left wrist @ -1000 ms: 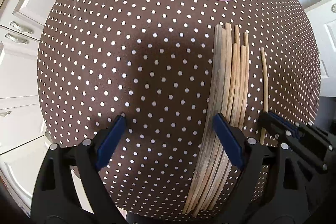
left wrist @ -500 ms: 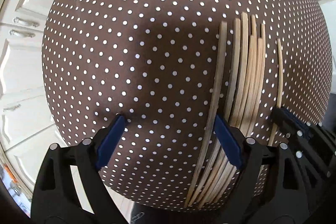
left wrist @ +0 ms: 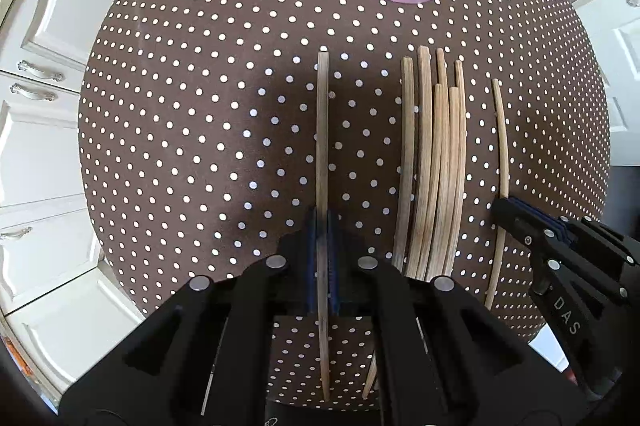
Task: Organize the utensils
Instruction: 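Lift both held chopsticks upright and carry them over the pink cup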
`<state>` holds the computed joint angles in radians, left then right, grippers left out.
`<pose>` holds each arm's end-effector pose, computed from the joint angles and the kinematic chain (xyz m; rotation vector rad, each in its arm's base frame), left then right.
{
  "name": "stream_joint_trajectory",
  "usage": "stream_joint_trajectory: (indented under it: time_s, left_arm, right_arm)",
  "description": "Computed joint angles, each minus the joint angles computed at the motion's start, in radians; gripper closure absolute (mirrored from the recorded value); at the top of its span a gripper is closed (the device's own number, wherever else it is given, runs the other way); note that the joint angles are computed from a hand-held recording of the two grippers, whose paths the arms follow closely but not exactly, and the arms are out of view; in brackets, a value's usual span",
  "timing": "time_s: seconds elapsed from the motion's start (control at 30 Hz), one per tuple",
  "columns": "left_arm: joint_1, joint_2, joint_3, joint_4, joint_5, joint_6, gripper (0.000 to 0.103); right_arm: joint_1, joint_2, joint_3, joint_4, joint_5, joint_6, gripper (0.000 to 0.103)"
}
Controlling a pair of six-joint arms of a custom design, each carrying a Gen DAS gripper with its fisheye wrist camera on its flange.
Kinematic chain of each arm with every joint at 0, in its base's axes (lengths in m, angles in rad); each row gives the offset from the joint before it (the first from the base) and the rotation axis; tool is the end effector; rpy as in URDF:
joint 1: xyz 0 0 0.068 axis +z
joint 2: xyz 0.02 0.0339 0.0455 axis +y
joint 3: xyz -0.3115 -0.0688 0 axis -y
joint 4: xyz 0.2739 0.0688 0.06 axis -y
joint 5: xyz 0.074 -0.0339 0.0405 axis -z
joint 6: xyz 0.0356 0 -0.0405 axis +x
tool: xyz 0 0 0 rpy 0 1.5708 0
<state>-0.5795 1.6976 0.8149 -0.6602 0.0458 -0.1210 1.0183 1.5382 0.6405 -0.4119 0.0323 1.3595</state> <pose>0.2357 -0.1562 0.1395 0.7123 3.0479 -0.0823 0.1352 0.2171 0.1422 0.5147 2.9501 0.3470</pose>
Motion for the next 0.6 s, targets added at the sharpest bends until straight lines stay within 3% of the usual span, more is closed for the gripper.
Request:
stream_joint_trajectory:
  time_s: [0.13,0.6]
  left_arm:
    - [0.070,-0.072,-0.052,-0.005,0.015,0.063,0.097]
    - [0.217,-0.233,-0.001,-0.081,0.094,0.186,0.097]
  right_arm:
    - [0.014,-0.042,-0.001,-0.035,0.023,0.020,0.099]
    - [0.076,-0.230,0.027,-0.182,0.193,0.056,0.099]
